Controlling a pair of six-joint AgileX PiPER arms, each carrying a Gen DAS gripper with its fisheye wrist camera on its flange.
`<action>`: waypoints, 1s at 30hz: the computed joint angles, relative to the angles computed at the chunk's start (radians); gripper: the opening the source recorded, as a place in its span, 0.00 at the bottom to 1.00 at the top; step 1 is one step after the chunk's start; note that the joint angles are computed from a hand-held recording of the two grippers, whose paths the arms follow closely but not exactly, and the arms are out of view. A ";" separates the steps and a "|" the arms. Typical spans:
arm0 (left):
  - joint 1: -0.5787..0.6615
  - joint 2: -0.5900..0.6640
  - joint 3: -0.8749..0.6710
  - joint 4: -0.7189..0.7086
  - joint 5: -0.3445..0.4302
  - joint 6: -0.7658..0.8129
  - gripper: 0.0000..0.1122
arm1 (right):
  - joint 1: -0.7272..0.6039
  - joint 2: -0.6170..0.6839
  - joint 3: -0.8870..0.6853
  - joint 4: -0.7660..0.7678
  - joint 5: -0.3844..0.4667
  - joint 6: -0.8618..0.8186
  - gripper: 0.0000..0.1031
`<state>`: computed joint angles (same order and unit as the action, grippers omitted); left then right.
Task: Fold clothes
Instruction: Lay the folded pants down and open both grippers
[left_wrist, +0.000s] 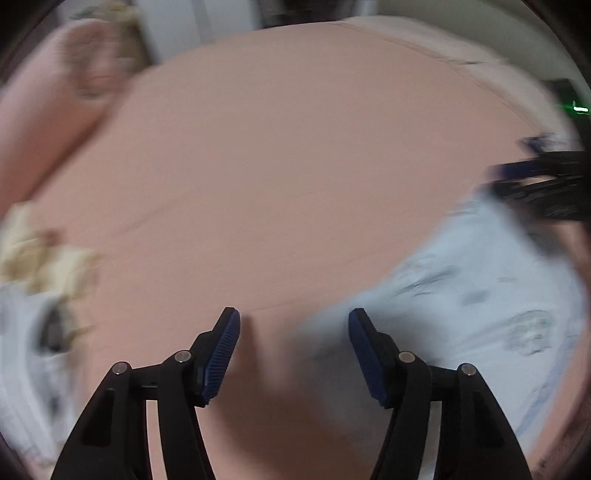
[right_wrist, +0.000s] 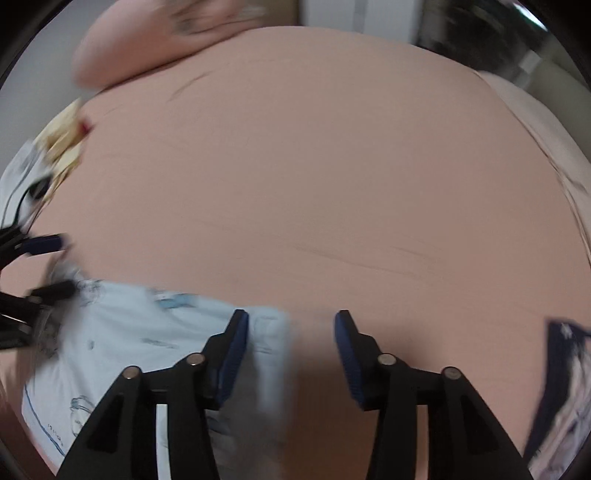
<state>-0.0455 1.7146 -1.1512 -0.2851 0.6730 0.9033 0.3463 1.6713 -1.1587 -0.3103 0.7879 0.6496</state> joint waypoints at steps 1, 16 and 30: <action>0.006 -0.014 -0.012 -0.012 0.033 -0.009 0.49 | 0.008 -0.007 -0.011 -0.056 0.047 0.058 0.45; 0.161 -0.174 0.140 -0.069 0.096 0.141 0.57 | -0.034 -0.044 0.026 -0.060 0.085 0.139 0.50; 0.394 -0.365 0.337 -0.001 0.129 0.435 0.61 | -0.046 -0.257 0.250 0.040 0.069 -0.038 0.48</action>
<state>0.3485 1.3496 -0.8139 -0.2859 0.8019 1.3382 0.3005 1.4148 -0.9082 -0.2701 0.8571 0.6120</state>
